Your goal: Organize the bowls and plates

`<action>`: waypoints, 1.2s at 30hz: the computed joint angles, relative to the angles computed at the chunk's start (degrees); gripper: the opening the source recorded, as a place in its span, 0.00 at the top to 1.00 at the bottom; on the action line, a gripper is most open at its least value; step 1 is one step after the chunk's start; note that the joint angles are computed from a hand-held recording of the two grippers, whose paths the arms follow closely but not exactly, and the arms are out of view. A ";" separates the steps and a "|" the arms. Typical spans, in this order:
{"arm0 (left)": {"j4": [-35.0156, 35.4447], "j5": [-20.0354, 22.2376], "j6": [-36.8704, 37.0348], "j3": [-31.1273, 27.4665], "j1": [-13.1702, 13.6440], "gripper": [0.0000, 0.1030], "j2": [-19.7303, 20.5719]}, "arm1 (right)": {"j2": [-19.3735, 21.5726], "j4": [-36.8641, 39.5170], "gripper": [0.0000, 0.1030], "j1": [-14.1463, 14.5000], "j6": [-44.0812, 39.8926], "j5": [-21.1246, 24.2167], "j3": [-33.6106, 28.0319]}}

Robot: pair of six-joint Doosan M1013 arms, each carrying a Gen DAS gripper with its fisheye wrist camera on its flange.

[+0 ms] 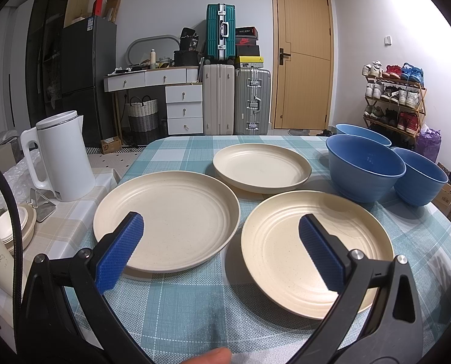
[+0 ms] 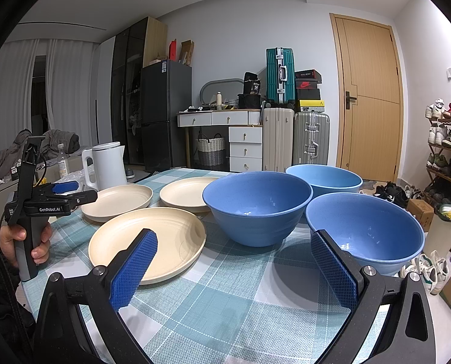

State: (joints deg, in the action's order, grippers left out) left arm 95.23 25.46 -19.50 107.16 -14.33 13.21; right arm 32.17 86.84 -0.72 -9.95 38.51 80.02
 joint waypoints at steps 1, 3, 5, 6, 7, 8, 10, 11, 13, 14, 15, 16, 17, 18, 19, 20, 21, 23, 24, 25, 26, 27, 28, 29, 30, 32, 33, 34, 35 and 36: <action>0.00 0.00 0.00 0.00 0.00 0.01 0.00 | 0.00 0.00 0.00 0.00 0.00 0.00 0.00; 0.02 0.01 -0.01 0.01 0.00 0.01 -0.01 | 0.00 0.07 0.00 0.00 -0.06 0.04 0.02; -0.01 -0.01 0.03 0.01 0.01 0.01 -0.01 | 0.05 0.04 0.00 0.00 -0.06 0.01 -0.04; -0.05 -0.01 0.07 0.00 0.01 0.01 0.00 | 0.07 -0.03 0.00 0.00 0.02 0.01 -0.07; -0.03 0.02 0.04 0.01 0.00 0.01 -0.01 | 0.05 -0.01 0.00 0.01 0.03 -0.01 -0.04; -0.03 0.02 0.04 0.01 0.00 0.01 -0.01 | 0.05 0.05 0.00 0.00 -0.02 0.00 -0.03; 0.03 0.04 -0.03 -0.01 -0.01 0.01 0.02 | 0.07 -0.02 0.00 0.01 -0.01 0.01 -0.06; 0.03 0.04 -0.03 -0.01 -0.01 0.01 0.02 | 0.06 -0.02 0.00 0.00 -0.02 0.00 -0.05; -0.04 0.04 0.02 0.00 -0.01 0.01 0.00 | 0.06 -0.04 0.00 0.00 0.05 -0.02 -0.05; 0.12 -0.02 -0.10 0.00 0.01 0.01 0.01 | 0.05 -0.05 0.00 0.00 0.07 -0.04 -0.04; -0.03 0.02 0.03 -0.03 0.00 0.01 0.03 | 0.04 0.06 0.00 -0.01 -0.07 0.01 -0.02; 0.07 -0.03 -0.04 -0.01 0.01 0.01 0.02 | 0.04 0.10 0.00 -0.02 -0.11 0.03 -0.01; 0.19 -0.03 -0.14 -0.02 0.01 0.01 0.04 | 0.05 -0.04 0.00 -0.01 0.02 -0.03 -0.04; 0.15 0.00 -0.11 -0.03 0.01 0.01 0.05 | 0.04 -0.04 0.00 -0.01 0.01 0.00 -0.03; -0.01 -0.01 0.04 -0.03 0.01 0.01 0.04 | 0.03 -0.03 0.00 -0.02 0.00 0.03 -0.02; 0.05 0.01 -0.01 -0.02 0.00 0.01 0.02 | 0.05 -0.03 0.00 -0.02 0.00 0.03 -0.04; 0.09 0.04 -0.06 -0.03 0.00 0.01 0.04 | 0.03 -0.07 0.00 -0.01 0.04 -0.01 -0.04; 0.00 0.01 0.05 -0.03 0.00 0.01 0.04 | 0.03 0.07 0.00 -0.01 -0.10 0.00 -0.01; 0.02 0.01 0.05 -0.04 0.00 0.01 0.04 | 0.05 0.04 0.00 -0.01 -0.08 0.02 -0.04; 0.11 0.00 -0.07 -0.01 0.01 0.01 0.03 | 0.06 -0.09 0.00 0.00 0.05 0.02 -0.07; 0.11 0.00 -0.07 -0.01 0.01 0.01 0.03 | 0.03 -0.06 0.00 0.01 0.04 -0.03 -0.04; 0.00 -0.03 0.03 -0.04 0.01 0.01 0.05 | 0.03 -0.06 0.00 0.01 0.04 -0.03 -0.04; -0.06 -0.01 0.08 -0.06 0.01 0.01 0.06 | 0.03 -0.10 0.00 0.01 0.07 -0.05 -0.05; -0.04 0.08 0.05 -0.03 -0.01 0.01 0.03 | 0.03 -0.10 0.00 0.01 0.07 -0.05 -0.05; -0.03 0.05 0.01 -0.05 -0.01 0.01 0.05 | 0.03 -0.10 0.00 0.01 0.07 -0.05 -0.05; -0.01 0.20 -0.01 -0.05 -0.04 0.01 0.07 | 0.03 -0.26 0.00 0.03 0.23 -0.14 -0.08; 0.05 0.20 -0.10 -0.08 -0.03 0.01 0.10 | 0.05 -0.49 0.00 0.04 0.45 -0.13 -0.14; 0.05 0.20 -0.10 -0.08 -0.03 0.01 0.10 | 0.07 -0.87 0.00 0.05 0.82 -0.14 -0.23; 0.08 0.34 -0.12 -0.07 -0.06 0.01 0.10 | 0.21 -1.46 0.00 0.02 1.37 -0.19 -0.50; 0.40 0.67 -0.48 0.00 -0.18 0.01 0.08 | 0.30 -1.73 0.00 0.06 1.57 -0.36 -0.56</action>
